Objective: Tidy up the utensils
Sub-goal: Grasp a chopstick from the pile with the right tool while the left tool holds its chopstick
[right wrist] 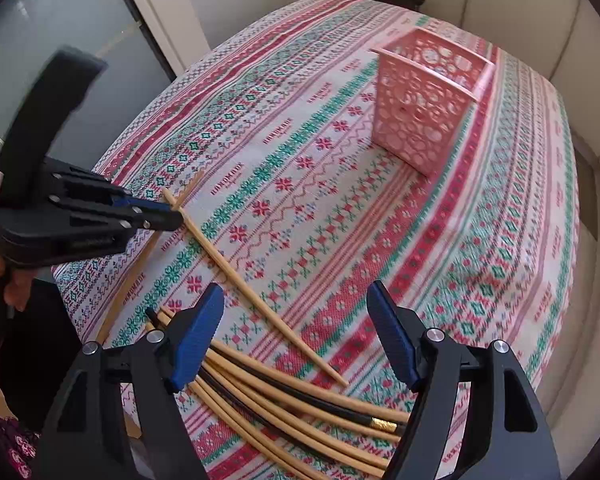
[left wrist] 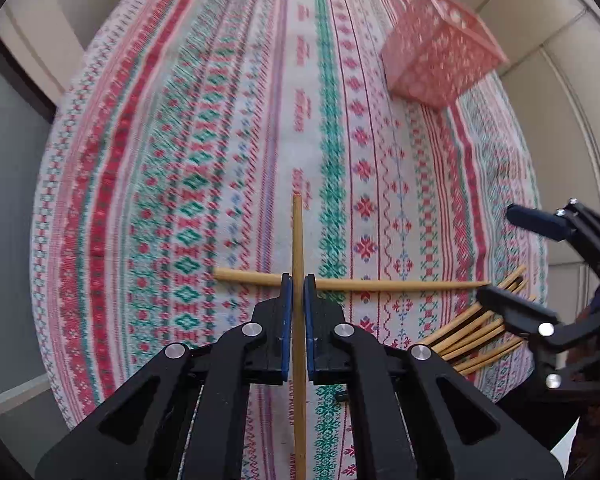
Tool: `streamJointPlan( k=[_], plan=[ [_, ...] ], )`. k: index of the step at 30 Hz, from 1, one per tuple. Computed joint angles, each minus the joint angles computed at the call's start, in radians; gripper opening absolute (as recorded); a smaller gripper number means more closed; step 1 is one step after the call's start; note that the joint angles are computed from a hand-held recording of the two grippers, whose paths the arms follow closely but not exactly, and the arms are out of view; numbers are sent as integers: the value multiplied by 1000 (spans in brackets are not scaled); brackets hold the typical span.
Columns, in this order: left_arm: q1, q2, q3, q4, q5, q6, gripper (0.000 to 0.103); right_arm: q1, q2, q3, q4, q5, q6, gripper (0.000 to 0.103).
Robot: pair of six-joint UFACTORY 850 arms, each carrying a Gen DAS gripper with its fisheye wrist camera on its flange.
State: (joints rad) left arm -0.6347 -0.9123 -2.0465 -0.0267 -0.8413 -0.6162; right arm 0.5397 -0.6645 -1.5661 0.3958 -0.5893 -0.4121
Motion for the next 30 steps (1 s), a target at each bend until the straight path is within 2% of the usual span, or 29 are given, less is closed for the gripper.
streamJointPlan(
  k=[3, 5, 9, 11, 12, 13, 14, 16, 17, 18, 21, 23, 26, 30],
  plan=[
    [16, 168, 183, 89, 144, -100, 5, 46, -95, -143, -91, -84, 12, 73],
    [26, 238, 249, 157, 199, -173, 5, 85, -169, -249, -188, -143, 44, 73],
    [38, 334, 327, 309, 243, -310, 5, 141, -300, -436, -259, -263, 24, 73],
    [41, 350, 339, 332, 264, -340, 5, 162, -344, -493, -309, -303, 26, 73],
    [42, 369, 356, 348, 272, -355, 5, 162, -342, -491, -294, -285, 11, 74],
    [46, 376, 366, 358, 284, -361, 5, 160, -354, -509, -274, -302, -7, 74],
    [52, 382, 372, 361, 291, -358, 5, 152, -362, -522, -227, -318, -35, 66],
    [52, 395, 386, 377, 299, -374, 5, 147, -355, -518, -205, -306, -55, 42],
    [50, 388, 386, 386, 306, -387, 5, 142, -356, -524, -191, -318, -63, 14],
    [48, 391, 394, 391, 312, -395, 5, 139, -354, -523, -189, -326, -59, 12],
    [46, 390, 400, 400, 325, -417, 5, 128, -285, -408, -170, -254, -58, 12],
    [47, 369, 389, 410, 339, -426, 5, 110, -199, -274, -117, -143, -71, 12],
    [37, 359, 375, 421, 353, -432, 5, 73, -69, -100, 53, 42, -153, 12],
    [14, 340, 343, 479, 377, -468, 5, 30, 94, 86, 327, 236, -339, 11]
  ],
)
